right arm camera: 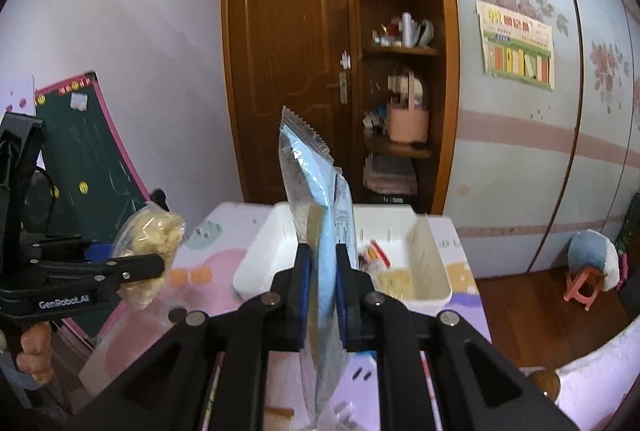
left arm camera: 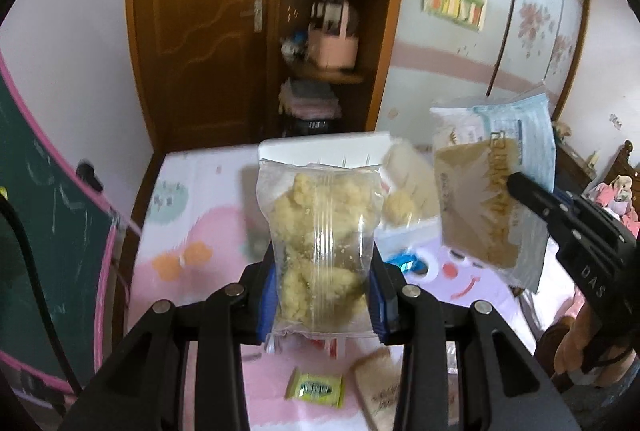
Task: Organize snacks
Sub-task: 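Lift both held bags up and carry them over the white bin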
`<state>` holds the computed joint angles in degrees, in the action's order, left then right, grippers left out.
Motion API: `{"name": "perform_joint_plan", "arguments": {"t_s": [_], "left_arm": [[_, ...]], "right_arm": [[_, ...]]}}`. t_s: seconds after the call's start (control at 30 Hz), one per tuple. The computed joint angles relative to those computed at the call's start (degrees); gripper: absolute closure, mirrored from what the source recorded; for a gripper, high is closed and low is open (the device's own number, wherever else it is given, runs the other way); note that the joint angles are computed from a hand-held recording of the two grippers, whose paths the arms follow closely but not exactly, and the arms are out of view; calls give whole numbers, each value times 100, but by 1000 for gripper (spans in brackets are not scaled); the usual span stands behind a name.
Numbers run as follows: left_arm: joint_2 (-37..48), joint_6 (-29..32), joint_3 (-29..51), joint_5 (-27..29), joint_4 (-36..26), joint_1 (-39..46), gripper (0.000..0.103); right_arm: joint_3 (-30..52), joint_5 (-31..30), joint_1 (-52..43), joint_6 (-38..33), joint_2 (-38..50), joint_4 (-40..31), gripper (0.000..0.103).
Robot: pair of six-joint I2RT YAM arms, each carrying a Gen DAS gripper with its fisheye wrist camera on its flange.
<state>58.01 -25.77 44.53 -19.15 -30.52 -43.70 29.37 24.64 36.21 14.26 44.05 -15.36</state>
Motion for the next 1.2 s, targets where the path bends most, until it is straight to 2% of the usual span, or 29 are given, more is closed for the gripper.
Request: {"name": "perform_joint_plan", "arguments": {"t_s": [0.33,0.5,0.9,1.1,1.17,1.2], "left_arm": [[977,695,1851,-242,-19,123,67],[1716,763,2586,238,109,554,67],[3776,798,3723,561,406,1100,67],[4565,823,4113,597,411,1244,66],[4803,869,4297,552,279,1250,50],[4858,868,4317,531,259,1246,33]], "right_arm": [[1064,-414,-470,-774,458,343,93],[1517,-609,-802,-911,984,659,92],[2293,-1760,-1947,-596,2839,1244,92],[2755,-2135,-2309,-424,3882,1142,91],[2895,-2181,-2351,-412,4133,1044,89],[2959,-2211,-2381,-390,4273,1004,85]]}}
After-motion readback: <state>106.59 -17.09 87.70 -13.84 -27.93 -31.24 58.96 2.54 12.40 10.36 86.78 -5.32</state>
